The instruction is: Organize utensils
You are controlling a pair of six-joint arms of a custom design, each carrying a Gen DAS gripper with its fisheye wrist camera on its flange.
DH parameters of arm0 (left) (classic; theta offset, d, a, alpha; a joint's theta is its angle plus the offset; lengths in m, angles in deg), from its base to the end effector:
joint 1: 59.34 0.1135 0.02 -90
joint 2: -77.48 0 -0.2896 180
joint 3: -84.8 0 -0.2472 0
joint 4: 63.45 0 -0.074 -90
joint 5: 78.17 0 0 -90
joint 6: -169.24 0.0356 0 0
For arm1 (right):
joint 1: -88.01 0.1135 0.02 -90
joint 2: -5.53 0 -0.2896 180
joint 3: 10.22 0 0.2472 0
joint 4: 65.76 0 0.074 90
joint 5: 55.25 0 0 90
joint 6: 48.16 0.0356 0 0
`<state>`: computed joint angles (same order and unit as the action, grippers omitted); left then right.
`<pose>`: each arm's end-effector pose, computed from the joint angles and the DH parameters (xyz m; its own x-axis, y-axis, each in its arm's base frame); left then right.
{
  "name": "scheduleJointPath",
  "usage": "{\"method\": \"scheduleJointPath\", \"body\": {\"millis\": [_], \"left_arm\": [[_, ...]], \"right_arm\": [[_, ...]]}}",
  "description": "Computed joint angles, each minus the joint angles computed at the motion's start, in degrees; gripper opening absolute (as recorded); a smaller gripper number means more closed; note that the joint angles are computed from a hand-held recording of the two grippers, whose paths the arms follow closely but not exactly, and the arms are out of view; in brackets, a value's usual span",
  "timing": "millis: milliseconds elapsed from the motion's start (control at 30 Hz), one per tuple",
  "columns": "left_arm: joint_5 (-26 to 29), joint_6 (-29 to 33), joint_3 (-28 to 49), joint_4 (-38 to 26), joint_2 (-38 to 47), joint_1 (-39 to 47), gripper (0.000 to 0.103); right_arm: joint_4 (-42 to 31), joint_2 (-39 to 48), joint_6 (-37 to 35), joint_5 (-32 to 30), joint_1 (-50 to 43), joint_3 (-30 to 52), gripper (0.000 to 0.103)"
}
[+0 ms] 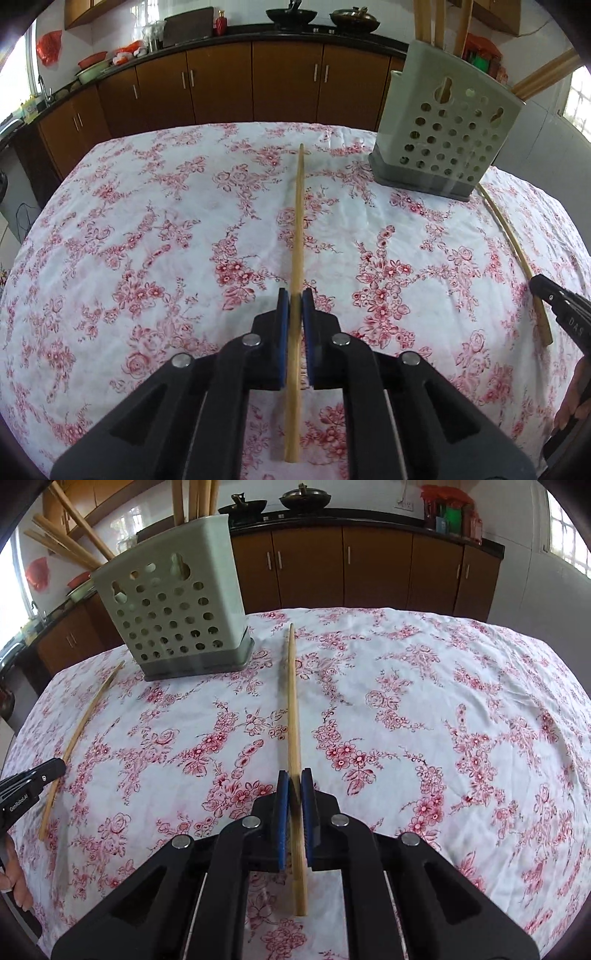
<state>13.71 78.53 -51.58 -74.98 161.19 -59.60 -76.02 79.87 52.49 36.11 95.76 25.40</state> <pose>0.2454 -0.0023 0.1563 -0.7842 -0.0088 -0.6205 0.0152 0.9993 -0.0334 0.2049 0.0270 0.1550 -0.7568 0.0835 -0.6483 0.0208 0.9944 0.1037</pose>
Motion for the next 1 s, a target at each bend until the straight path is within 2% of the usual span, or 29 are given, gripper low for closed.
{"method": "scheduleJointPath", "body": {"millis": [100,300,1000], "left_arm": [[0.3,0.1,0.0,0.4,0.2,0.0,0.012],[2.8,-0.2,-0.3,0.6,0.1,1.4,0.012],[3.8,-0.1,-0.3,0.6,0.1,2.2,0.013]], "right_arm": [[0.3,0.0,-0.4,-1.4,-1.3,-0.2,0.008],[-0.4,0.2,0.0,0.1,0.0,0.4,0.009],[-0.5,0.3,0.0,1.4,1.0,0.5,0.009]]}}
